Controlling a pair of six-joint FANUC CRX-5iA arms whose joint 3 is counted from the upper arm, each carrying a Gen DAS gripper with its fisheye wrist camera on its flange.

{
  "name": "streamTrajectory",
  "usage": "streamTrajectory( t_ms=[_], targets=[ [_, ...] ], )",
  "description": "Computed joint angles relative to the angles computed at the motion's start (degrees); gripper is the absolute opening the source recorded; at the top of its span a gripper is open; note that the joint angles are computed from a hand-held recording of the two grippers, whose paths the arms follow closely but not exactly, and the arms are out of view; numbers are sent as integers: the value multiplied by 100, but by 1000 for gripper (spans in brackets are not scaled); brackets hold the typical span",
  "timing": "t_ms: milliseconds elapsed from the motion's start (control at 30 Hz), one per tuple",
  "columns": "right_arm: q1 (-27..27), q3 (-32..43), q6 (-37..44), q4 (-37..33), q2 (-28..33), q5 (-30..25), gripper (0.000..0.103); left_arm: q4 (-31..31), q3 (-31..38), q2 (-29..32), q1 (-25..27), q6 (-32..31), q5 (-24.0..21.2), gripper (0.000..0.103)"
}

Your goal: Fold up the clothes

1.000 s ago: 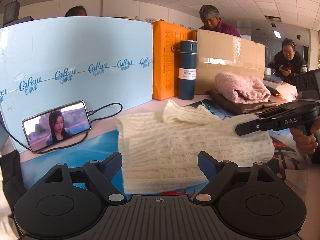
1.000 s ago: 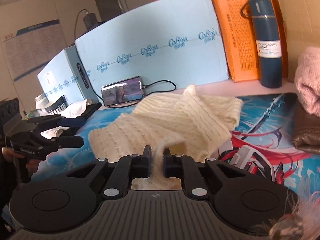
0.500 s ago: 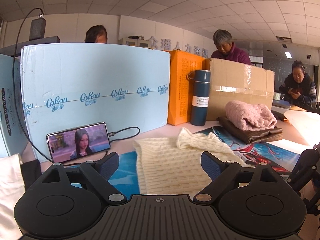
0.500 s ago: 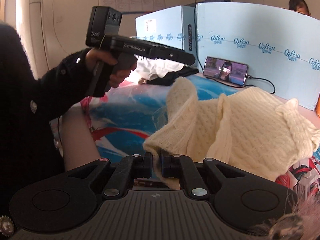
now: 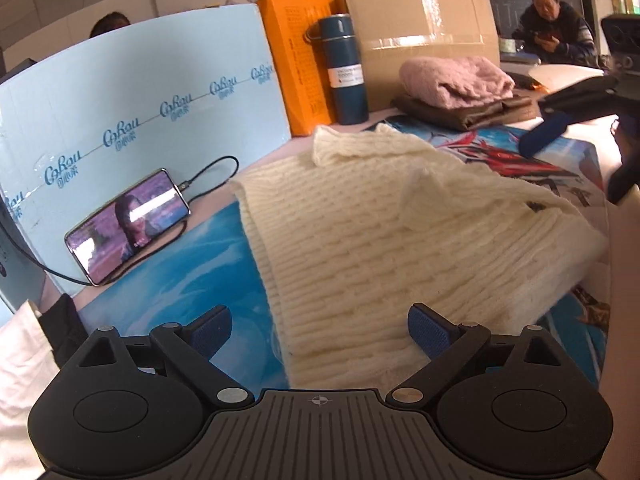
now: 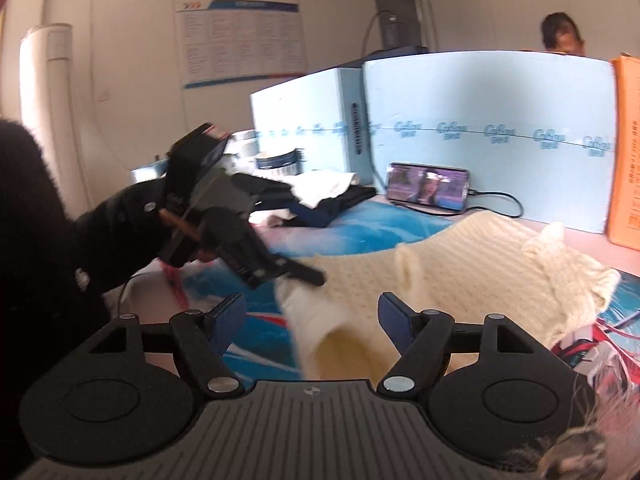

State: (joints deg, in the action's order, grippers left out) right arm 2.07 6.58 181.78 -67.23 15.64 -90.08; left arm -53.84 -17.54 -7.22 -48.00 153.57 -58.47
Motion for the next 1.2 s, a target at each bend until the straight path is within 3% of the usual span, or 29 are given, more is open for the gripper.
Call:
streamTrajectory(
  t_ms=[100, 200, 267, 300, 367, 400, 467, 567, 600, 700, 767, 967, 1033, 1067, 1133, 1200],
  targets=[
    [297, -378, -661, 88, -313, 1209, 75, -7, -28, -3, -112, 131, -68, 97],
    [556, -413, -1117, 208, -288, 1499, 75, 26, -76, -44, -124, 284, -22, 97],
    [780, -683, -1065, 368, -475, 1975, 74, 105, -160, -120, -38, 411, 133, 97],
    [903, -827, -1041, 453, -576, 2235, 70, 151, -223, -179, 18, 481, 252, 97],
    [1011, -1087, -1002, 529, -771, 2697, 23, 250, -399, -334, 144, 591, 588, 95],
    [1006, -1179, -999, 498, -843, 2856, 13, 297, -491, -414, 204, 652, 762, 92],
    [898, -1295, -1038, 315, -941, 3016, 10, 389, -695, -595, 339, 800, 1177, 79],
    [437, -1588, -839, -427, -1189, 3219, 10, 262, -714, -604, 246, 1036, 1193, 67],
    [261, -1706, -771, -706, -1280, 3300, 10, 267, -725, -618, 245, 1067, 1250, 58],
    [-198, -2040, -717, -1369, -1519, 3640, 10, 284, -629, -520, 167, 1052, 1253, 58],
    [-440, -2215, -763, -1645, -1621, 3928, 10, 434, -612, -487, 218, 864, 1497, 58],
    [-535, -2326, -1830, -1079, -1659, 5014, 12, 746, -514, -347, 267, 328, 1925, 59],
    [-479, -2365, -2257, -794, -1682, 5412, 35, 600, -479, -369, 208, 400, 1827, 68],
    [-425, -2405, -2421, -719, -1727, 5736, 58, 481, -470, -402, 173, 506, 1757, 71],
    [-430, -2448, -2247, -953, -1793, 6229, 65, 136, -439, -481, 116, 965, 1553, 82],
    [-568, -2361, -1727, -1386, -1762, 6228, 72, -193, -391, -506, 132, 1367, 1380, 88]
  ],
)
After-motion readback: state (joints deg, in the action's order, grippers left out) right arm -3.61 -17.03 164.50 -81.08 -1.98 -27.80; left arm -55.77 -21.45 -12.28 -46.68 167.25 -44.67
